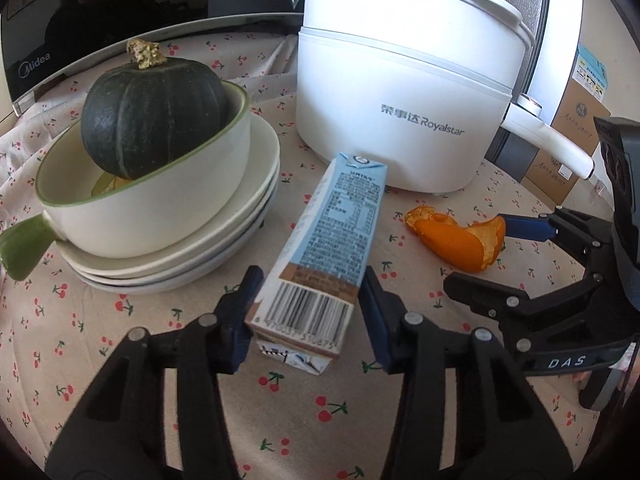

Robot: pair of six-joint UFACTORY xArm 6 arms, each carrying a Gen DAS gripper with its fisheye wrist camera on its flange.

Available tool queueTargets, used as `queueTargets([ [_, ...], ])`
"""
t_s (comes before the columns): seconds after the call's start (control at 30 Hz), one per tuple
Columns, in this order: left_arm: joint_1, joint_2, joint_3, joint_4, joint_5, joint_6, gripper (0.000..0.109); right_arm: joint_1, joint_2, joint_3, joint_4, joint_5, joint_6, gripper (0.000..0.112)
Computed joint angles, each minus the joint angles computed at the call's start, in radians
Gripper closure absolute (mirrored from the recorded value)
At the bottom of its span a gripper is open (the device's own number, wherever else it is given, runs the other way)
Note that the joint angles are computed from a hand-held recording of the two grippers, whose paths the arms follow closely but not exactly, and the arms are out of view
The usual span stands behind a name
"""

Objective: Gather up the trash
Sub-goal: 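Grasp the milk carton with the left tool while the right tool grasps the orange peel, then carry the carton and orange peel over the bin and open the right tool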

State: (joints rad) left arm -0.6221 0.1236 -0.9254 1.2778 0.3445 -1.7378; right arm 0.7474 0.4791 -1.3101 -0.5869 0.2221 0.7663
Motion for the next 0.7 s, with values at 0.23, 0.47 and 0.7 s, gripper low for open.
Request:
queueTargets([
  [0.23,-0.026,-0.037,0.028,-0.042,0.041,0.022,0.069,0.001,0.05,-0.06,0.101,0.027,-0.07,0.066],
  [0.47,-0.097,-0.134,0.096,-0.103,0.105,0.03,0.069,0.003,-0.061,0.061,0.033,0.013,0.024,0.079],
  [0.7,-0.211,-0.257,0.164,-0.182,0.202,0.022,0.069,0.006,-0.28,0.285,-0.062,0.008,0.124,0.08],
])
